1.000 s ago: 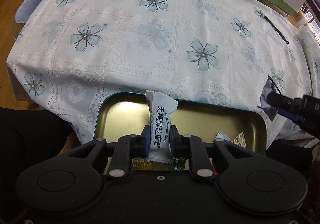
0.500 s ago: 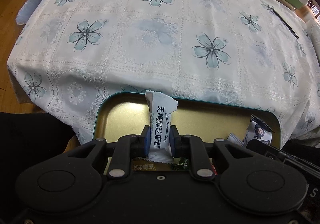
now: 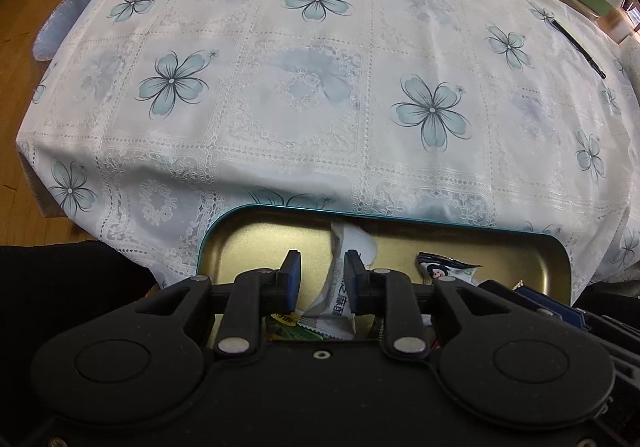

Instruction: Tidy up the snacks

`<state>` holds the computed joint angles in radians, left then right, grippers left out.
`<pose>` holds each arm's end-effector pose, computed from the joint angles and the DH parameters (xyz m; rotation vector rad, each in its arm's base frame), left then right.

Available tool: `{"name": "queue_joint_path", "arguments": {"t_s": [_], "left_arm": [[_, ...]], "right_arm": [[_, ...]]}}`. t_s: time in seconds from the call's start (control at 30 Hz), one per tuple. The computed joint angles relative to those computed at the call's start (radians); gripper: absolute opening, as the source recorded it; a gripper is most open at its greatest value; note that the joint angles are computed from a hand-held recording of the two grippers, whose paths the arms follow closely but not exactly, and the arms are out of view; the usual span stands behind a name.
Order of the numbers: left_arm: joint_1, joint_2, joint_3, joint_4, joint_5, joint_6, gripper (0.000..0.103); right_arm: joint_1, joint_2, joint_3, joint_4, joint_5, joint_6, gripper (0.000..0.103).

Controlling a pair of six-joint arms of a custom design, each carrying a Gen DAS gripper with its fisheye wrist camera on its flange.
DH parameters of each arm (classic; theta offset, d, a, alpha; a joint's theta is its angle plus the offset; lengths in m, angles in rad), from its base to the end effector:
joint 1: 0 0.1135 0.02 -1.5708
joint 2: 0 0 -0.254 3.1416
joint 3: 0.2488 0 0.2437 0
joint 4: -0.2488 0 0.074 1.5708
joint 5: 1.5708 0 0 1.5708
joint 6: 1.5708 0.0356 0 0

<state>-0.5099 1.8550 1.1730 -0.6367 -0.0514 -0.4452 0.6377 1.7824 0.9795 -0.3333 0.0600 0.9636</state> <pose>0.2974 -0.1642 0.1489 0.0842 2.8913 -0.1024 0.2638 0.1928 0.1343 0.4678 2.7319 0.3813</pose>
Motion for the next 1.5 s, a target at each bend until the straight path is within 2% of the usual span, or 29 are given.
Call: {"name": "queue_joint_path", "arguments": {"t_s": [0.17, 0.37, 0.6, 1.03, 1.27, 1.5], "left_arm": [[-0.028, -0.052, -0.038, 0.013, -0.067, -0.005, 0.033], [-0.087, -0.158, -0.131, 0.053, -0.187, -0.022, 0.033], [-0.167, -0.302, -0.297, 0.128, -0.228, -0.062, 0.034], [-0.342, -0.482, -0.582, 0.249, -0.325, -0.201, 0.034], [-0.401, -0.571, -0.670, 0.267, -0.379, -0.249, 0.034], [-0.423, -0.618, -0.703, 0.260, -0.386, -0.270, 0.034]], "right_arm": [[0.020, -0.035, -0.027, -0.007, 0.039, 0.006, 0.035], [0.076, -0.118, -0.087, -0.028, 0.141, 0.027, 0.036], [0.180, -0.229, -0.201, -0.024, 0.261, 0.095, 0.040], [0.471, -0.289, -0.363, -0.047, 0.504, 0.391, 0.043], [0.611, -0.246, -0.344, -0.132, 0.598, 0.533, 0.045], [0.700, -0.214, -0.326, -0.177, 0.626, 0.628, 0.048]]}}
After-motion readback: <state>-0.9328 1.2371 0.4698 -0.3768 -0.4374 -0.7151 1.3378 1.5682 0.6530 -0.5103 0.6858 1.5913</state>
